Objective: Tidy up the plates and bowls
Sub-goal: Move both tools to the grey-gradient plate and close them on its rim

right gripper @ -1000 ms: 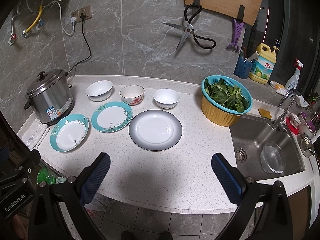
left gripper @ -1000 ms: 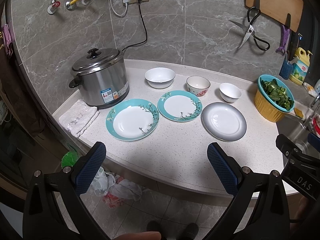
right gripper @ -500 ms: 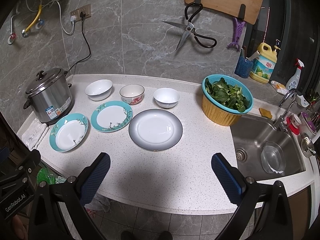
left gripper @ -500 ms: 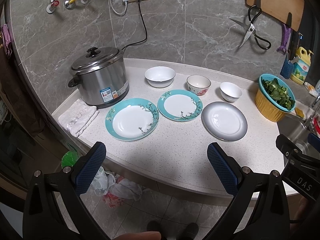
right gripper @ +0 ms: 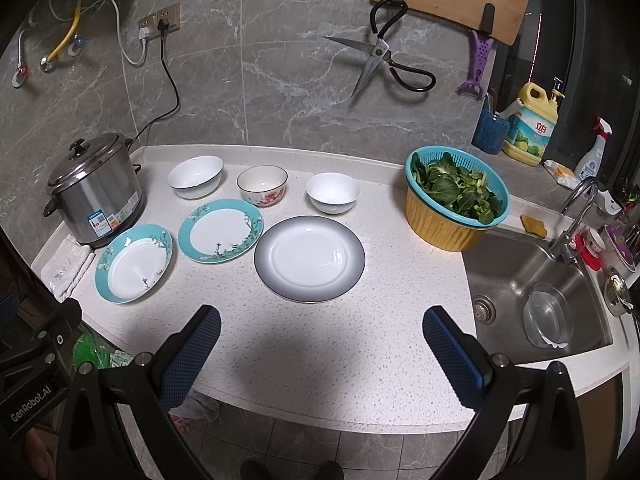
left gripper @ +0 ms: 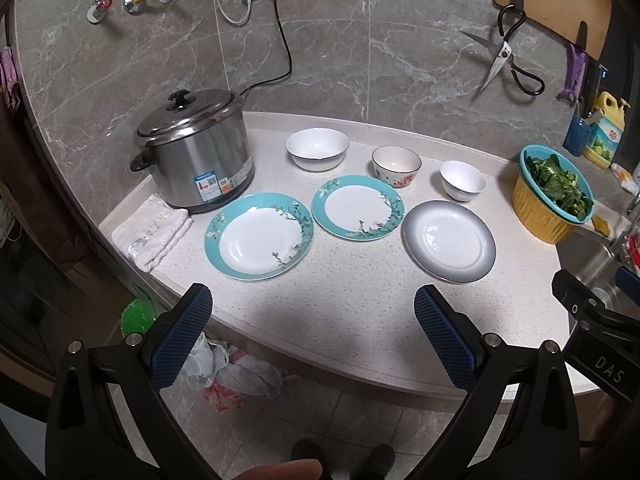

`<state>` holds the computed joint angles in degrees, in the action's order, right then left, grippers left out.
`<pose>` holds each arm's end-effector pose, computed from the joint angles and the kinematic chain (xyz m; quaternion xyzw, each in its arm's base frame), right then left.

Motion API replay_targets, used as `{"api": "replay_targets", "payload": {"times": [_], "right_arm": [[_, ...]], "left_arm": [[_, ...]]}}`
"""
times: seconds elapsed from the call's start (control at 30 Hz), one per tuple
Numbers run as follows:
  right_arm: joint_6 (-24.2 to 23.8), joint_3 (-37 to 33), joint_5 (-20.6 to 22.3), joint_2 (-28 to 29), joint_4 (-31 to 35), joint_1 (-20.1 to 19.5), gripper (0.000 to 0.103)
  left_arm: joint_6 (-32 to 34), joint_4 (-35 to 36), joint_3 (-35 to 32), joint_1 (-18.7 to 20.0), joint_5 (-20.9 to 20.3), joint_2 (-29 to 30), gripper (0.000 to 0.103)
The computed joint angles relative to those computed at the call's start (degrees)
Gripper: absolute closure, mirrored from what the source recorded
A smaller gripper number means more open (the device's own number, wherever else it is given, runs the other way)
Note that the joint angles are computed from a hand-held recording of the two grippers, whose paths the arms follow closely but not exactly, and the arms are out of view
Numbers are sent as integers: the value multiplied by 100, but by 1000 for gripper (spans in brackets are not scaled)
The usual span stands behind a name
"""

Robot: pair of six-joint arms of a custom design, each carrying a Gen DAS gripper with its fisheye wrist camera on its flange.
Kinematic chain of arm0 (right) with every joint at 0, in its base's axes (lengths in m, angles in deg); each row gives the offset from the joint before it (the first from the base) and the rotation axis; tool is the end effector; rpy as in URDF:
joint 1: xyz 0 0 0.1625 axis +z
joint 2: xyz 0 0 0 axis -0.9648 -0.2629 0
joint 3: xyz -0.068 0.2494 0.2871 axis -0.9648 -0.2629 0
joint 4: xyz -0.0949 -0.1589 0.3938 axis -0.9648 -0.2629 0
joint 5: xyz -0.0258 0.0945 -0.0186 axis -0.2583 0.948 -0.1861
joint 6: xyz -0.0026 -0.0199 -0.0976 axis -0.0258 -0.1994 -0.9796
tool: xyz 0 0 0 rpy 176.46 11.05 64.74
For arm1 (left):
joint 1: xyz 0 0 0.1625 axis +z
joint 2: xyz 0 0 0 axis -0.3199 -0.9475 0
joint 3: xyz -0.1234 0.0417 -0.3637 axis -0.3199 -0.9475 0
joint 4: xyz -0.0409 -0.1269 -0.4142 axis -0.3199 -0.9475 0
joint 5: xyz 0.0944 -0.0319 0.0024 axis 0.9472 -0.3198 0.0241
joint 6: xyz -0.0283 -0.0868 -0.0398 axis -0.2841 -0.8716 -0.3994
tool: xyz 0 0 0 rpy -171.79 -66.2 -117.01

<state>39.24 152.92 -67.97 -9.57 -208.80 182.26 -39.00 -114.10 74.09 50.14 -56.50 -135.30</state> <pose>0.2344 -0.5962 0.3049 -0.0486 -0.7914 0.4166 0.4447 -0.4144 -0.5081 0.2472 0.1893 0.8571 -0.3215 0.3553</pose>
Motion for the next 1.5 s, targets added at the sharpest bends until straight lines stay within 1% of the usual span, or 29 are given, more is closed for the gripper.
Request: {"api": "replay_targets", "payload": {"times": [0.1, 0.17, 0.23, 0.3, 0.4, 0.43, 0.47, 0.5, 0.53, 0.6, 0.63, 0.67, 0.7, 0.73, 0.8, 0.87, 0.9, 1.0, 1.07, 1.1, 1.17, 1.2, 1.23, 1.3, 1.33, 1.37, 1.43, 1.47, 1.5], "right_arm": [[35, 61, 77, -83, 108, -71, 0], [106, 193, 237, -236, 243, -167, 0], [117, 433, 552, -487, 300, -321, 0], [66, 646, 832, -747, 329, -531, 0], [-67, 855, 1244, -1079, 306, -871, 0], [-105, 919, 1452, -1203, 317, -1018, 0], [-161, 976, 1681, -1305, 305, -1150, 0], [-240, 1025, 2045, -1438, 363, -1344, 0], [-268, 1027, 2318, -1522, 498, -1485, 0], [-309, 970, 2949, -1634, 817, -1794, 3], [-275, 877, 3281, -1650, 1043, -1960, 4], [-238, 806, 3491, -1649, 1183, -2062, 5], [-222, 704, 3840, -1637, 1343, -2205, 6], [-201, 571, 4121, -1594, 1503, -2332, 7], [-140, 206, 4305, -1356, 1706, -2460, 8], [-134, -149, 4224, -1070, 1795, -2495, 8], [-90, -339, 4234, -922, 1868, -2521, 8], [-63, -868, 4234, -536, 2155, -2604, 10], [147, -1250, 4136, -308, 2534, -2668, 15], [251, -1419, 4169, -202, 2662, -2724, 18], [371, -1592, 4244, -111, 2840, -2830, 28], [462, -1701, 4311, -64, 2992, -2893, 37], [539, -1787, 4388, -31, 3118, -2953, 40], [576, -1880, 4613, 1, 3203, -3076, 43], [594, -1937, 4787, 18, 3253, -3147, 44], [617, -2002, 4990, 39, 3322, -3230, 44], [619, -2110, 5268, 81, 3434, -3351, 45], [601, -2231, 5401, 139, 3541, -3414, 45], [571, -2333, 5517, 188, 3632, -3459, 45]], "left_arm": [[51, -57, -101, 94, -208, 160, 0], [157, -200, -137, 170, -367, 330, 0], [167, -228, -189, 248, -503, 555, 0], [230, -324, -240, 332, -752, 787, 0], [526, -888, -201, 459, -965, 1144, 0], [551, -1035, -227, 534, -1125, 1254, 0], [577, -1313, -234, 654, -1466, 1337, 1], [617, -1708, -203, 804, -1913, 1370, 2], [580, -1996, -182, 898, -2120, 1424, 2], [563, -2048, -393, 1070, -2211, 1687, 2], [720, -2097, -526, 1153, -2284, 1831, 2], [879, -2136, -653, 1229, -2388, 1935, 1], [1119, -2265, -791, 1329, -2561, 2083, 1], [1279, -2215, -1002, 1434, -2737, 2241, 1], [1455, -1833, -1572, 1635, -3012, 2582, 1], [1473, -1047, -2374, 1808, -3089, 3035, 2], [1457, -799, -2771, 1904, -3170, 3280, 2], [1760, -432, -3631, 2068, -3134, 3834, 2], [1976, -142, -4140, 2155, -3143, 4156, 2], [1987, 44, -4433, 2204, -3177, 4342, 2], [1953, 216, -4952, 2282, -3221, 4684, 2], [1951, 279, -5174, 2315, -3250, 4830, 2], [1948, 387, -5422, 2341, -3270, 4988, 3], [1993, 430, -5800, 2390, -3349, 5252, 14], [1967, 473, -6134, 2448, -3488, 5465, 24], [1892, 557, -6361, 2478, -3544, 5607, 31], [1753, 697, -6908, 2510, -3476, 5947, 35], [1684, 734, -7006, 2474, -3453, 6018, 37], [1653, 872, -7343, 2482, -3457, 6218, 39]]}}
